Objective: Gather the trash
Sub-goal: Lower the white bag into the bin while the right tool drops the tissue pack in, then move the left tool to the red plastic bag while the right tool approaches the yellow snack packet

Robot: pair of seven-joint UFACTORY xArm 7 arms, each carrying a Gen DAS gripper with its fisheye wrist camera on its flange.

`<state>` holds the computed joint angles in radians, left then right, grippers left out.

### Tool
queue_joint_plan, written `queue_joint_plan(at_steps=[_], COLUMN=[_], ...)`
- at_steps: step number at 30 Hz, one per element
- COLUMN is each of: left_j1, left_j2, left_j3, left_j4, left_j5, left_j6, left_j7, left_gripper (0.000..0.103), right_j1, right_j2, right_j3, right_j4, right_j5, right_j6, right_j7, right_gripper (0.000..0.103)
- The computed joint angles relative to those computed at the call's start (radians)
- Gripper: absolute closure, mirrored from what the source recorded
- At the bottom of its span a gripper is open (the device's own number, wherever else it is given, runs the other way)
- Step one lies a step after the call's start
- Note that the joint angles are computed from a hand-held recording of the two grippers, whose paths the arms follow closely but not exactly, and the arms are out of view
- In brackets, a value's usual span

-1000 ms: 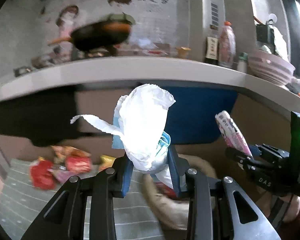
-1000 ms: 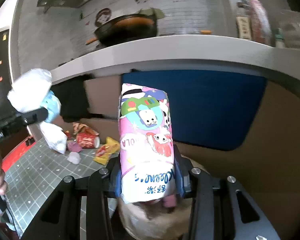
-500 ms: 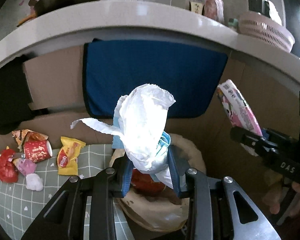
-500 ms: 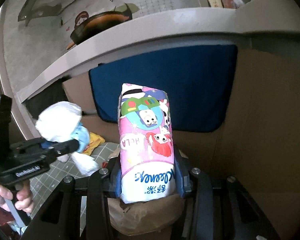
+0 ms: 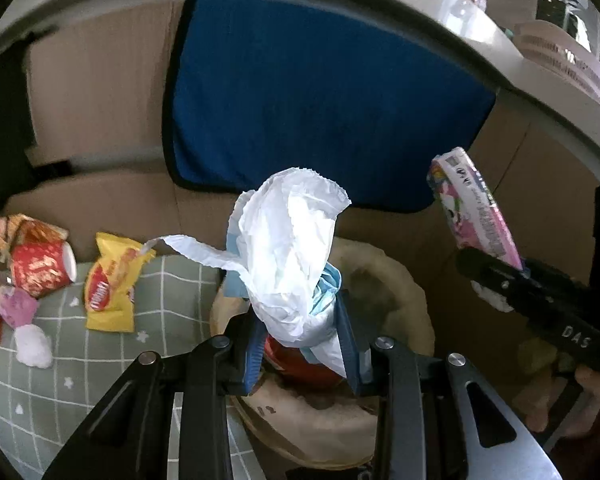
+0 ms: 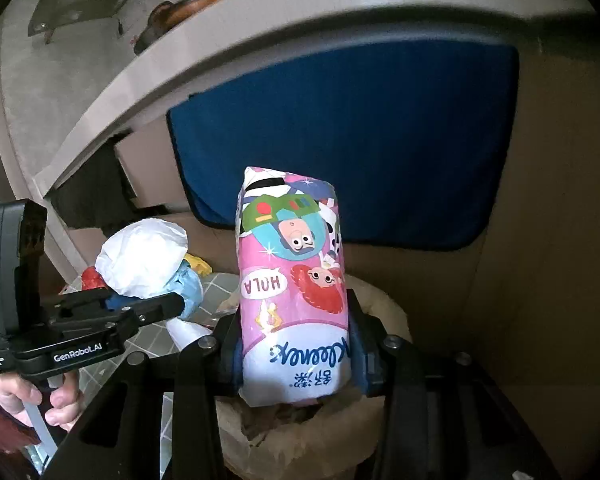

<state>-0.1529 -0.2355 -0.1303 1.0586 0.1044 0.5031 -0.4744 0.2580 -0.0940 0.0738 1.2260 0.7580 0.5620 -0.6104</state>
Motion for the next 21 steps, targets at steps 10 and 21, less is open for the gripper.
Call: queue_joint_plan(at_steps=[10, 21], left_j1=[-0.066, 0.037], left_j2=[0.132, -0.006], left_j3=[0.104, 0.062], left_j4=[0.023, -0.107], left_j5=[-0.531, -0.368], left_j6=[0.007, -0.16], left_j7=[0.374, 0.219], left_gripper=[0.045, 0.045], right_j1=[-0.029, -0.028], right_j2=[0.116, 0.104], right_j3=[0.031, 0.053], right_j4=[0.051, 0.043], right_j5=[0.138, 0.037], right_j6=[-0.006, -0.031], right_j7=[-0.001, 0.071], right_gripper=[0.042, 0.042])
